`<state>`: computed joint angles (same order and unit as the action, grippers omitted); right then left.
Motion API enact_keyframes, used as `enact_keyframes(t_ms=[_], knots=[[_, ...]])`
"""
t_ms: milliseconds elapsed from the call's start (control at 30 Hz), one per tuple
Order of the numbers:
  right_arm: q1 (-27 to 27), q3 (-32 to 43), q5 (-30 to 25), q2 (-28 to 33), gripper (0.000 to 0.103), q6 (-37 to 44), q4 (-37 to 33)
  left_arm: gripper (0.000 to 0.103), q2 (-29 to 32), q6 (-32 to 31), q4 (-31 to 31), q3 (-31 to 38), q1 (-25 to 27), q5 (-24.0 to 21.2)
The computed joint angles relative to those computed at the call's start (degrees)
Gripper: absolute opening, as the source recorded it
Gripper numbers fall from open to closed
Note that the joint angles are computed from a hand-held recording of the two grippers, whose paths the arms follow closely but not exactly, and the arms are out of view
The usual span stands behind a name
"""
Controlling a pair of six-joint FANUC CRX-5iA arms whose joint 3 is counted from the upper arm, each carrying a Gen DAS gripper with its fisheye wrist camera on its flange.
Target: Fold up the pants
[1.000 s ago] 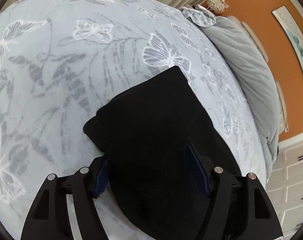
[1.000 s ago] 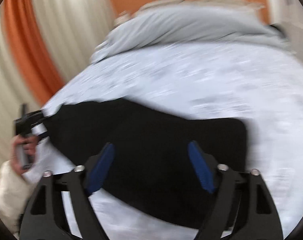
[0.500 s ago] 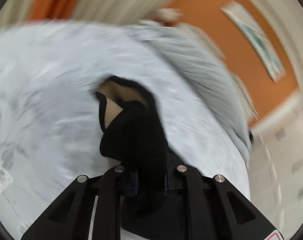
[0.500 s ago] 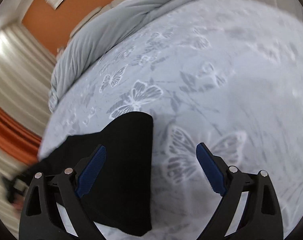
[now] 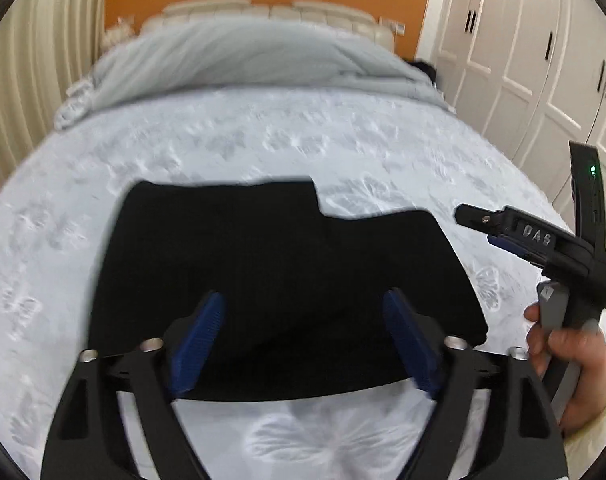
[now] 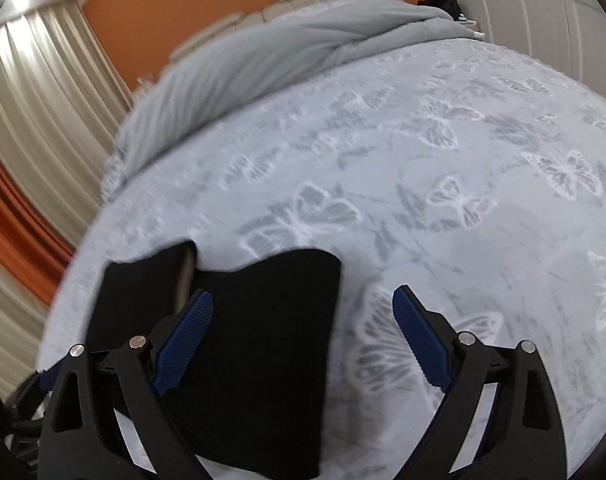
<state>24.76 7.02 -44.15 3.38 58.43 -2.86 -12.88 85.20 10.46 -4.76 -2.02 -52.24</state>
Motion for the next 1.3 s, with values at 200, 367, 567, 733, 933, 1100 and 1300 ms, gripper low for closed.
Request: enact_keyframes(t_ms=[200, 367, 567, 733, 933, 1100, 1300], knots=[[-3.6, 9.6, -6.9, 4.0, 0.089, 19.9, -25.7, 0.092, -4.5, 0.5, 0.4, -4.9, 11.0, 5.2], [1.1, 15.1, -12.6, 10.0, 0.089, 21.4, -25.3, 0.092, -4.1, -2.2, 9.0, -8.8, 19.1, 3.3], [7.2, 14.0, -7.9, 11.2, 0.021, 18.7, -18.1, 0.092, -6.2, -3.3, 9.6, -10.4, 19.7, 6.4], [7.7, 9.9, -1.2, 2.3, 0.016, 19.6, -14.7, 0.092, -7.6, -7.1, 16.1, -12.9, 21.6, 6.4], [5.0, 2.9, -9.2, 1.7, 0.021, 6.6, 0.2, 0.092, -5.3, -6.2, 14.3, -12.1, 18.8, 4.8], [3.4, 1.8, -6.6, 0.3, 0.063, 2.8, -0.7, 0.092, -2.3, -7.9, 15.6, -11.2, 16.3, 2.4], [2.1, 4.1, -9.8, 2.8, 0.091, 2.4, -2.1, 0.092, 3.3, -8.4, 21.1, -10.1, 16.3, -2.2]])
